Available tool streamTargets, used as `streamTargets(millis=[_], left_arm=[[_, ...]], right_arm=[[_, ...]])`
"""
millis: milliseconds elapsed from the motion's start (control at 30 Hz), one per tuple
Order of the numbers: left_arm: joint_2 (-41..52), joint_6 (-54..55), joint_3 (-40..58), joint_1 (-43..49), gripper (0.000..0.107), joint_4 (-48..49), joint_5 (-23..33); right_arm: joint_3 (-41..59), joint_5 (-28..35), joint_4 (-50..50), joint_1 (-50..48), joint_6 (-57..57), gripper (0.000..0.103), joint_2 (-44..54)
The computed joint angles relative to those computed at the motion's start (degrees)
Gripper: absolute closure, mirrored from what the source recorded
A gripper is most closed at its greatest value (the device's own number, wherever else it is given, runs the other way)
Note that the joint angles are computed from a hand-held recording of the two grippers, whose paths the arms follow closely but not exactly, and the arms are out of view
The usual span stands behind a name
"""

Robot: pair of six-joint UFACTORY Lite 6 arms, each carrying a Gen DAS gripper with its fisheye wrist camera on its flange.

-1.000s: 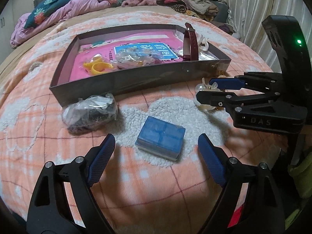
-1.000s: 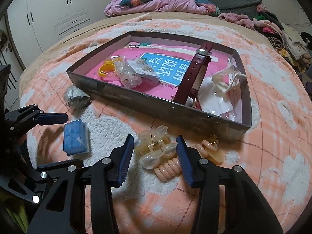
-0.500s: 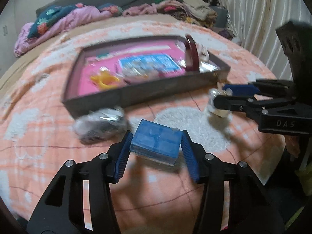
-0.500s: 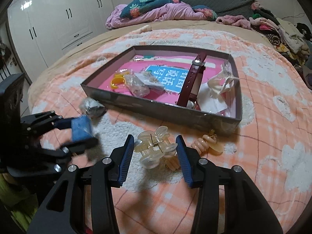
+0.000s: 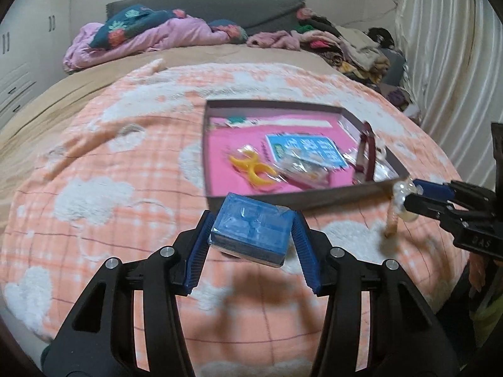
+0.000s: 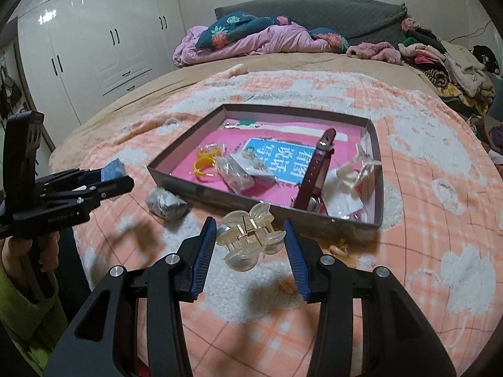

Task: Organize jewelry
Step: 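Carry the blue case over the box with left tool while right tool carries the pearl clip there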

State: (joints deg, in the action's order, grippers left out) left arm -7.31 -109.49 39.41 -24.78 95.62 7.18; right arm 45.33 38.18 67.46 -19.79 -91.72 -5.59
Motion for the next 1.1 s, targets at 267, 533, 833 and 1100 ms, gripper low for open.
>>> streamTargets(millis=[267,533,833,1100], left_arm=[[-1.28,-0.98,0.51,4.05,0.065,1.75,-1.53],[0.49,-1.09,2.94,5.48,0.065,2.62,-2.33],[4.42,-3.79,7.14,5.55,0.065,5.49,-2.52],[6.89,10.62,11.8,4.86,0.065,-7.96,-2.28]], right_arm=[[2.22,-1.16,0.38,3.2,3.26,0.06,-0.18],[5.41,-2.37,0.53,6.01,5.75,0.061,0.97],[10.43,-2.91,1.11,7.37,7.24,0.061,3.68],[14.77,-3.0,1.89,7.57,7.87,0.061,6.88]])
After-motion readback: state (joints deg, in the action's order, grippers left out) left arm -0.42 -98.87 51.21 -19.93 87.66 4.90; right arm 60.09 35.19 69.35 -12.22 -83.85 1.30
